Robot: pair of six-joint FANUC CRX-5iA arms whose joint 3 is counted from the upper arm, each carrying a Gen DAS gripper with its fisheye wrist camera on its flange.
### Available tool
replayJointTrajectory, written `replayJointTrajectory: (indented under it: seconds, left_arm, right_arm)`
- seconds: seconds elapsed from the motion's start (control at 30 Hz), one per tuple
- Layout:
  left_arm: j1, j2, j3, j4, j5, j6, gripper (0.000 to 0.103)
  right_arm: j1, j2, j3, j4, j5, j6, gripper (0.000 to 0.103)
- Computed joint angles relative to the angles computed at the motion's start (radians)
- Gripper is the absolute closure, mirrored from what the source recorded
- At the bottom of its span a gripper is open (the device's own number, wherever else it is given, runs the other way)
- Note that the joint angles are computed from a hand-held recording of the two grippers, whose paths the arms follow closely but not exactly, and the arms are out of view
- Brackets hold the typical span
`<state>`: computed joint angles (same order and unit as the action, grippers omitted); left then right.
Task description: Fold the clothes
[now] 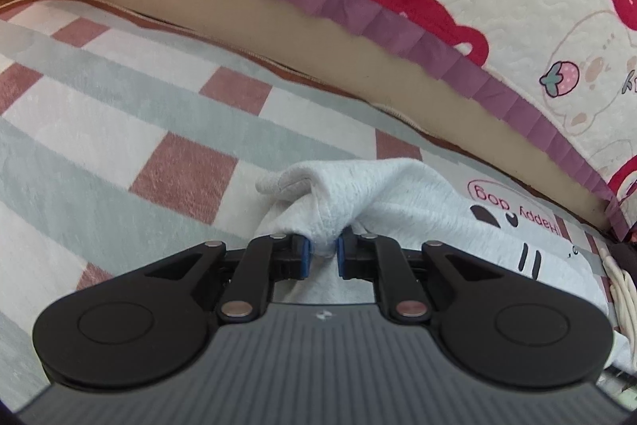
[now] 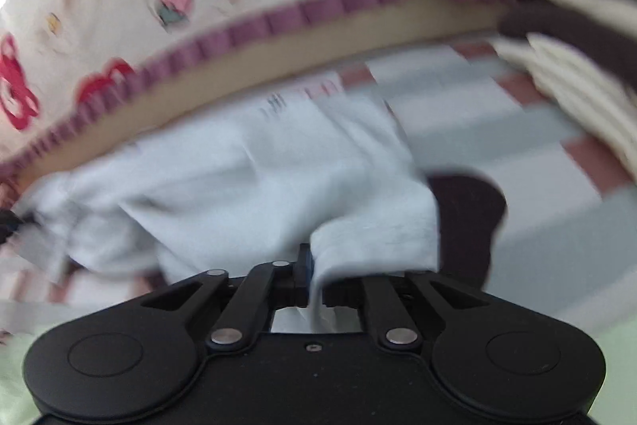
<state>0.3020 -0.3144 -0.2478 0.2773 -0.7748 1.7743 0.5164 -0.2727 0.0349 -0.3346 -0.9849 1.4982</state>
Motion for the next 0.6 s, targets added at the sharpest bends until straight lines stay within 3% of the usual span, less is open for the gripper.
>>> replayJointTrajectory:
  seconds: [0.1, 0.17, 0.23, 0.27, 0.37, 0.43, 0.53, 0.6]
  left_arm:
    - [0.021, -0.046, -0.047, 0.059, 0.067, -0.018, 0.093]
    - [0.056, -0.096, -0.113, 0.217, 0.104, -0.078, 0.093]
    - [0.085, -0.149, -0.190, 0.416, 0.116, -0.182, 0.093]
    - [0.096, -0.167, -0.209, 0.477, 0.101, -0.217, 0.093]
    - [0.134, -0.162, -0.184, 0.469, -0.030, -0.198, 0.093]
    - [0.160, -0.146, -0.173, 0.467, -0.126, -0.161, 0.090]
    - [0.193, -0.131, -0.193, 0.494, -0.247, -0.120, 0.077]
    - [0.192, -0.123, -0.169, 0.432, -0.296, -0.088, 0.076]
  right_arm:
    - [-0.218, -0.037, 0.106, -0.338, 0.016, 0.103, 0.097]
    - [-0.379, -0.063, 0.160, -0.544, 0.017, 0.201, 0.101]
    - [-0.471, -0.083, 0.193, -0.622, 0.025, 0.260, 0.101]
    - [-0.469, -0.089, 0.195, -0.582, 0.019, 0.272, 0.101]
    - [-0.344, -0.112, 0.141, -0.279, -0.003, 0.163, 0.101]
    - [-0.341, -0.144, 0.070, -0.244, -0.017, 0.086, 0.101]
    - [-0.285, -0.193, -0.034, -0.146, 0.023, -0.011, 0.101]
    - [-0.257, -0.204, -0.063, -0.094, 0.027, -0.034, 0.101]
